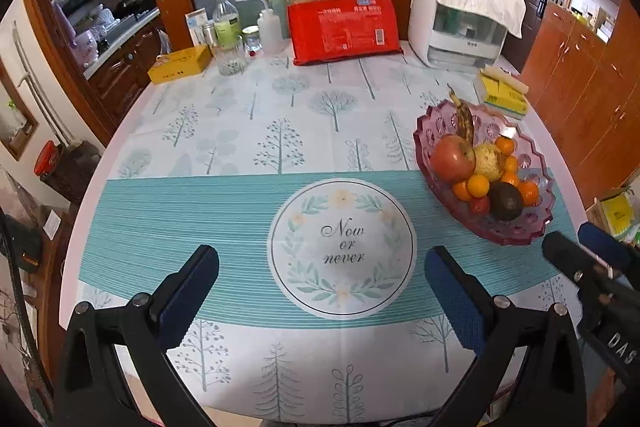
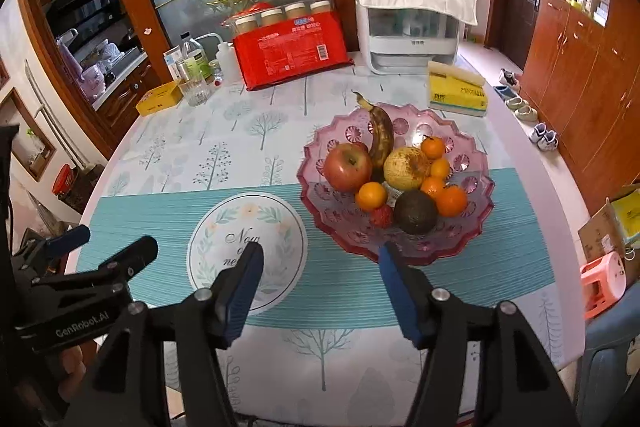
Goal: Organize fruits
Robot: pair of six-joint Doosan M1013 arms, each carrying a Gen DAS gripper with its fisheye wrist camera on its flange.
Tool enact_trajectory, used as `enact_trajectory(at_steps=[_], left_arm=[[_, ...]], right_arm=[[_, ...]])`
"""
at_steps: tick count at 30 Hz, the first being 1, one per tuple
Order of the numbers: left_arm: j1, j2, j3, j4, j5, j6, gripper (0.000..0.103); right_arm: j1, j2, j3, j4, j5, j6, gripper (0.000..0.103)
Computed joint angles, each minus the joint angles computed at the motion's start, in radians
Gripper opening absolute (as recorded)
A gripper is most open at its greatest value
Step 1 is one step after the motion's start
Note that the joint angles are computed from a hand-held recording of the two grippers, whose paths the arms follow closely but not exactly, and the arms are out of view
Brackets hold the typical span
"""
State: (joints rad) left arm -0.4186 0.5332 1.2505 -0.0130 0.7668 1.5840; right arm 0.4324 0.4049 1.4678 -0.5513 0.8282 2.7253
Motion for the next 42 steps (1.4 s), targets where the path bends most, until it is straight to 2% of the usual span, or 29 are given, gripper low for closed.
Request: enact_trajectory(at_steps=[16, 42], left_arm=[[0.011, -0.022, 0.030, -0.005, -0.012, 0.024, 0.102], [0.011, -0.037, 0.052, -0.012, -0.016, 0.022, 0.102]], right_arm=[[0.029, 0.025, -0.038, 0.021, 0.029, -0.032, 0.062], [0.035, 0.023, -0.036, 0.024, 0.034, -0.037, 0.062]])
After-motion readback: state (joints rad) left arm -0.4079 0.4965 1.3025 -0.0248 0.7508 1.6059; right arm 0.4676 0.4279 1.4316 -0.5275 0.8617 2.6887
